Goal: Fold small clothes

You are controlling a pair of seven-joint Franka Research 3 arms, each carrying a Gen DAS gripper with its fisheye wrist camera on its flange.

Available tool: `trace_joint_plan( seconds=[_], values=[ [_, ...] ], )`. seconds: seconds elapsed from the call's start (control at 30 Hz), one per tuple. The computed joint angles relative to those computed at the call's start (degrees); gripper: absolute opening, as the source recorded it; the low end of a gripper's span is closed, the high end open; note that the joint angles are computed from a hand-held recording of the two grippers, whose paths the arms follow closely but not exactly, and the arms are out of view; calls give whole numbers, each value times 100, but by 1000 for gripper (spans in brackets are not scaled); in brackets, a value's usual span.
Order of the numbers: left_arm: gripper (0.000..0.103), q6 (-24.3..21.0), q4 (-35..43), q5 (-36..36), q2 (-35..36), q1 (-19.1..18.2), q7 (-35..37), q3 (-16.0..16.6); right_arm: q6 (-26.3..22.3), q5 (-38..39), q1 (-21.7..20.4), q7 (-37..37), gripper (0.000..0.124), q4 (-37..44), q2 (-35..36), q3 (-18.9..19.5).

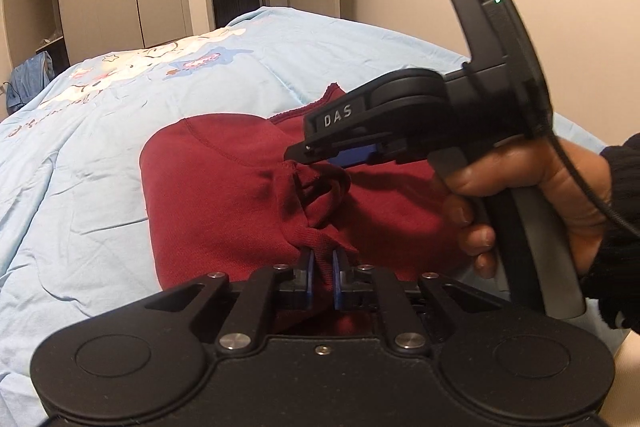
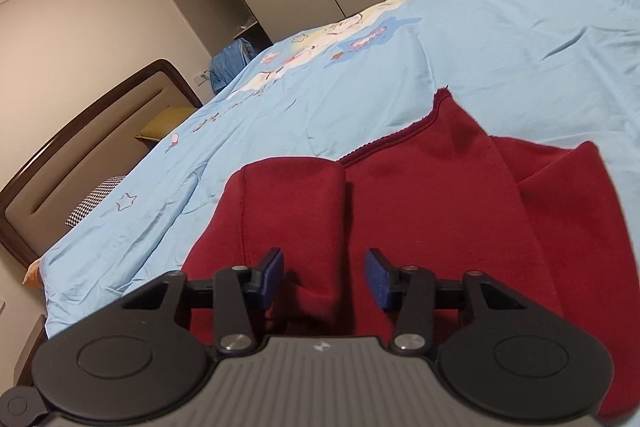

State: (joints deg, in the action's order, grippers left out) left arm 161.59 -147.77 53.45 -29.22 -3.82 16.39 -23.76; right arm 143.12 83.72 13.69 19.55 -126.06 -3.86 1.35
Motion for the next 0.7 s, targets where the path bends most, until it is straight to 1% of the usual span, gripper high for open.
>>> trace_joint_plan(
  seconds=[0.03,0.1,0.2,0.37,0.7],
  values=[
    [8,6,11,22,4,13,-21,-14,0,10,4,11,41,29,39,6],
    [8,-9,46,52,25,20,-33,-35,-8,40,3,-11,24,12,32,10],
    [7,-24,105,129,59,22,-94,-82,37,189,14,-220,8,-72,-58,17],
    [7,59,244,334,192,19,-154,-118,124,587,-3,-741,5,-218,-294,-63],
    [7,290,660,799,673,-90,-236,-128,292,772,-190,-1009,5,-386,-559,-271]
  ],
)
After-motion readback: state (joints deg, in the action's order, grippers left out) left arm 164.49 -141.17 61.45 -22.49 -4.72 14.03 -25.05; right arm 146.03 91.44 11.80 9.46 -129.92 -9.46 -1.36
